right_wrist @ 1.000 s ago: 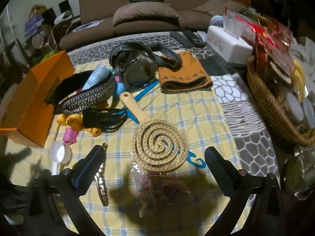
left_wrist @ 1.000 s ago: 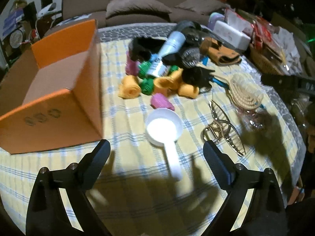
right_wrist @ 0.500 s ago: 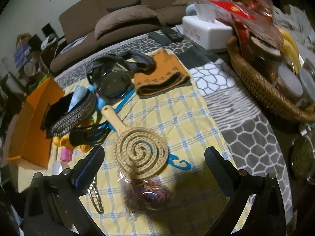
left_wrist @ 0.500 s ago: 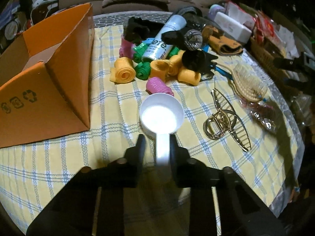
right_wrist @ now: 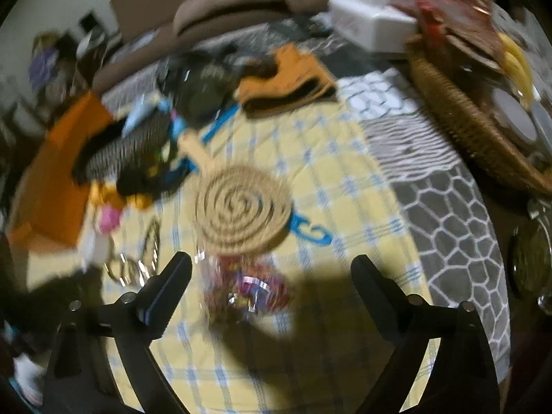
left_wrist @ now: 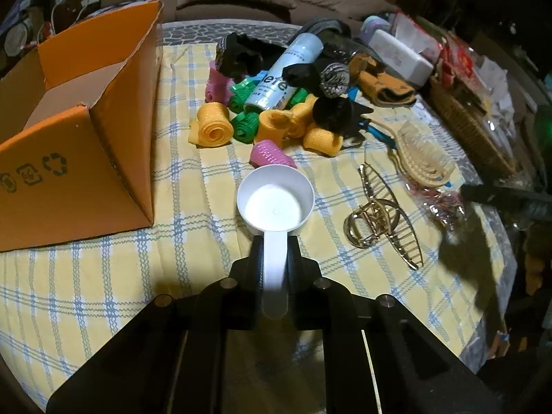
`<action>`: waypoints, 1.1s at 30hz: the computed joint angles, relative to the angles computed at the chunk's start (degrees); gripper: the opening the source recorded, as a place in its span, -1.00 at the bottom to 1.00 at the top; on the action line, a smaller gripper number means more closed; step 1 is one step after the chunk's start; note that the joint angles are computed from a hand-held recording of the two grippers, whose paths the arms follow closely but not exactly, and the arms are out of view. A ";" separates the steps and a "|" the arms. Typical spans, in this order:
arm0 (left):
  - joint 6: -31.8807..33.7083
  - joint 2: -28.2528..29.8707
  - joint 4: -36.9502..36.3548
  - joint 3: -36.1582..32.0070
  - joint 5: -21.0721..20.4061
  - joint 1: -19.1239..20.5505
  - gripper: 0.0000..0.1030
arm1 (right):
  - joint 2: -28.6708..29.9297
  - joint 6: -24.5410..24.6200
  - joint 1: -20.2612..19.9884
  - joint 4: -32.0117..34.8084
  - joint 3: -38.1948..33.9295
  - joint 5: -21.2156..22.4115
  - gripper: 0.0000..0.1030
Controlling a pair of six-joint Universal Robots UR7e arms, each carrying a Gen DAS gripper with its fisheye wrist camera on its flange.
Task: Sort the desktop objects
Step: 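Grasp the white measuring scoop with the left gripper while the right gripper grasps the rubber-band bag, then carry the scoop and rubber-band bag into the orange box with both grippers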
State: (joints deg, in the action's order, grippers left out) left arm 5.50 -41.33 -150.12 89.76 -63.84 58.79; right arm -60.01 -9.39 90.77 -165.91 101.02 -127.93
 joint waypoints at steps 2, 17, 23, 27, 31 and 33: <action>-0.07 -0.03 0.15 -0.06 -0.07 -0.05 -0.79 | 1.20 -1.78 0.17 1.89 -0.46 -1.42 0.78; -0.75 -3.71 -1.26 0.46 -5.09 0.04 -0.79 | -0.81 -7.87 2.84 0.68 2.75 -0.26 -0.53; -0.89 -6.41 -2.39 0.09 -7.49 0.08 -0.79 | -2.85 -5.93 3.92 1.20 1.68 10.03 -0.59; -0.97 -8.11 -2.93 -0.33 -9.03 0.55 -0.79 | -4.23 -3.65 3.67 0.51 1.74 19.10 -0.61; -0.58 -9.72 -3.65 -0.66 -9.41 0.92 -0.79 | -4.16 -0.99 3.39 -1.42 1.45 26.67 -0.61; -0.18 -10.29 -4.00 -0.90 -9.00 1.12 -0.79 | -3.16 0.09 3.90 -1.48 0.32 26.34 -0.61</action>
State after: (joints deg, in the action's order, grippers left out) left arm 5.31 -51.63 -154.13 88.86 -72.84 59.91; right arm -63.17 -9.30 94.67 -167.39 101.34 -101.59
